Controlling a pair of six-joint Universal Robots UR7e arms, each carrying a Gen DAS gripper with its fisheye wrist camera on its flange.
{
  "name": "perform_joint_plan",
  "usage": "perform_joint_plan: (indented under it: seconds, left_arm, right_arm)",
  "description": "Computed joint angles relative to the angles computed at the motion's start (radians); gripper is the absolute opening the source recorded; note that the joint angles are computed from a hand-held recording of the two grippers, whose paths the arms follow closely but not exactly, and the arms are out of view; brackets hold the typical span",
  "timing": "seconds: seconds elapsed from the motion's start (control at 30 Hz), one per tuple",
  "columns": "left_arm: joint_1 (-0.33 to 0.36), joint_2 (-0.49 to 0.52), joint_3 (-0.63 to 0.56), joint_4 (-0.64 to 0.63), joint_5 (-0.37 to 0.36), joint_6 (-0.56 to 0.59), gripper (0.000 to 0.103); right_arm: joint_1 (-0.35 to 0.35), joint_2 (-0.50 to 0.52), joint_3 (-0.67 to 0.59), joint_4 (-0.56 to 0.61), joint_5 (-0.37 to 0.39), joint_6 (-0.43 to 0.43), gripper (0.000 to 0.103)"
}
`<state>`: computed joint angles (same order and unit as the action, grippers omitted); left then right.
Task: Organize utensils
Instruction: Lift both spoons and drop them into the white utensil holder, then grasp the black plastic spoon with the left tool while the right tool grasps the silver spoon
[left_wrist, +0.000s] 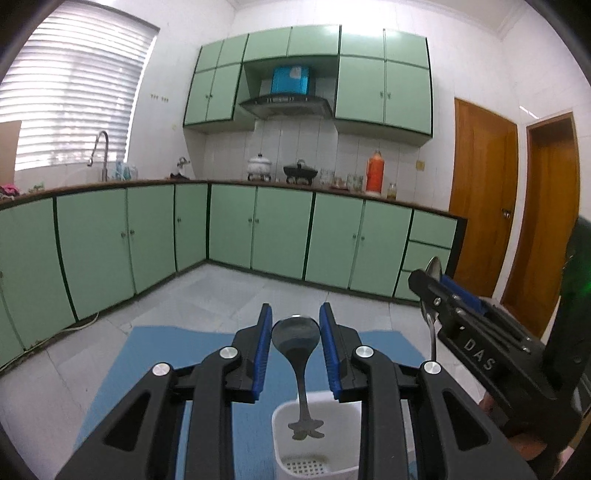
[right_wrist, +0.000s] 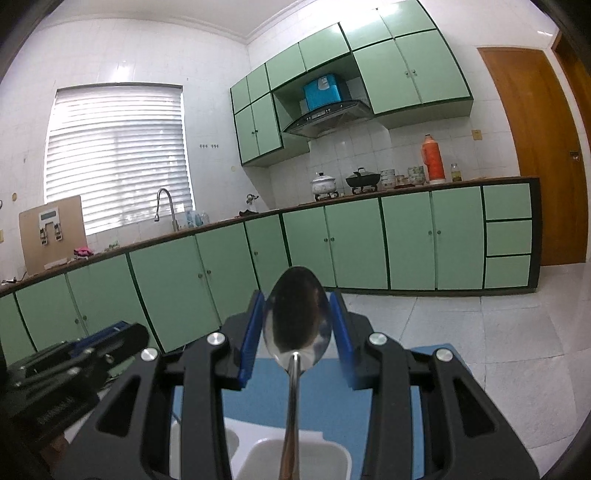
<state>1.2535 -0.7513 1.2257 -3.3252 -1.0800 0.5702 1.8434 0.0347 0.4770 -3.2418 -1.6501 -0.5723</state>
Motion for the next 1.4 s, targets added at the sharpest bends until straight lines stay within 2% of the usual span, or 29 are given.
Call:
perform_joint_plan:
  seconds: [0.13,0.33,0.57,0.6,0.63,0.7,0.83,0.9,0.97,1.1,1.2,1.4]
  left_arm:
    - [0.015,0.010,0.000,0.028,0.011,-0.011,0.026]
    - [0.036,0.018,0.000,0.075,0.038,-0.036,0.026]
    - [0.045,0.013,0.021,0.084,0.029,-0.051,0.027]
    - [0.047,0.008,0.027,0.082,0.026,-0.048,0.027]
    - [0.046,0.006,0.032,0.080,0.025,-0.047,0.028]
    - [0.047,-0.003,0.044,0.082,0.025,-0.054,0.034]
    - [0.048,-0.028,0.072,0.076,0.017,-0.078,0.045]
    - [0.049,-0.051,0.097,0.071,0.009,-0.092,0.056]
    - [0.047,-0.077,0.129,0.062,0.006,-0.099,0.061]
    - [0.038,-0.144,0.222,0.038,0.037,-0.115,0.076]
    - [0.033,-0.195,0.300,0.026,0.060,-0.139,0.085]
    - [0.020,-0.265,0.453,0.039,0.169,-0.155,0.088]
  right_arm:
    - [-0.005,0.010,0.014,-0.008,-0.021,-0.001,0.035]
    - [-0.013,-0.011,0.114,-0.058,-0.052,-0.005,0.036]
    - [-0.015,-0.017,0.155,-0.049,-0.094,-0.017,0.036]
    - [-0.016,-0.022,0.164,-0.049,-0.093,-0.015,0.040]
    - [-0.017,-0.030,0.181,-0.052,-0.089,-0.011,0.048]
    - [-0.017,-0.045,0.218,-0.084,-0.084,-0.008,0.059]
    - [-0.015,-0.094,0.313,-0.148,-0.081,-0.014,0.070]
    - [-0.015,-0.131,0.383,-0.200,-0.089,-0.003,0.075]
    - [-0.017,-0.173,0.456,-0.237,-0.095,0.009,0.077]
    - [-0.013,-0.236,0.572,-0.306,-0.158,0.010,0.088]
    - [-0.017,-0.288,0.678,-0.349,-0.191,0.016,0.090]
    - [-0.032,-0.363,0.854,-0.398,-0.274,0.056,0.090]
